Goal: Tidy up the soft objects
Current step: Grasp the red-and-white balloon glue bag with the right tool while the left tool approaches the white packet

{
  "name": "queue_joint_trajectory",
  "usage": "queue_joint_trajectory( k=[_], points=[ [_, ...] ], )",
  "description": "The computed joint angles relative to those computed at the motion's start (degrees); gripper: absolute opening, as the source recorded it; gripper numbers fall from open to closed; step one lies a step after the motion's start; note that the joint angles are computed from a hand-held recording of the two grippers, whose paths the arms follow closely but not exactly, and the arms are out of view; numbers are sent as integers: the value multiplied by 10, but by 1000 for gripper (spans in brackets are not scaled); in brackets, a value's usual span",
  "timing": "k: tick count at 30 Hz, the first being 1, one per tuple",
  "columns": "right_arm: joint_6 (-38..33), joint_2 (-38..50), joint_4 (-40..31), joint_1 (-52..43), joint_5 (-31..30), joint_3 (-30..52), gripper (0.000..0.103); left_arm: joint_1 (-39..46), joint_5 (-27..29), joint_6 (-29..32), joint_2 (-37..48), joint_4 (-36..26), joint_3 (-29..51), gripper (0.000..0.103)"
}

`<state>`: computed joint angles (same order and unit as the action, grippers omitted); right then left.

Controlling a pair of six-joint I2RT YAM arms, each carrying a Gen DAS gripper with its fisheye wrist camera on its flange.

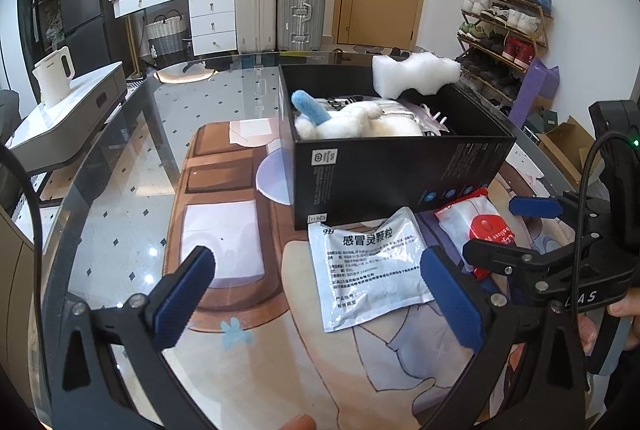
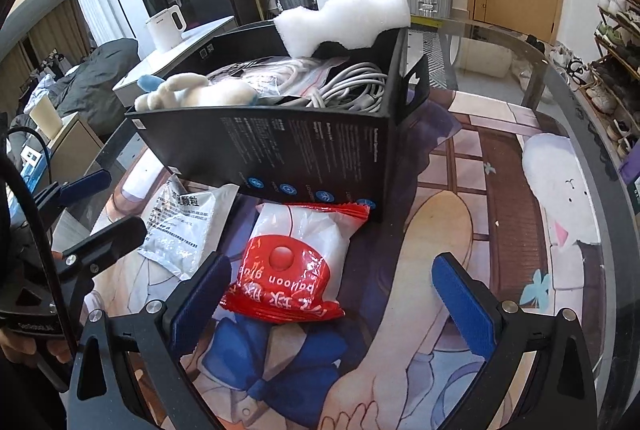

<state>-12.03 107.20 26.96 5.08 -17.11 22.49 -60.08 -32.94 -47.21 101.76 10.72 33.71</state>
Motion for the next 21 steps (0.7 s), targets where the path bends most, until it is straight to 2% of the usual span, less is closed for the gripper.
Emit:
queue_joint_trajectory(
  k=[4, 14, 17, 21],
  points=[
    [5, 5, 12, 15, 22, -1, 102, 3, 8, 2, 7, -3, 8, 103],
    [-6, 10, 40, 9, 15, -18, 100, 10, 26, 12, 26, -10, 32, 103],
    [-14, 5, 49, 4, 16, -27, 89, 13, 29, 11, 27, -11, 33, 103],
    [-35, -3, 43, -17, -16, -32, 76, 17, 35, 8, 35, -18, 41, 103]
  ],
)
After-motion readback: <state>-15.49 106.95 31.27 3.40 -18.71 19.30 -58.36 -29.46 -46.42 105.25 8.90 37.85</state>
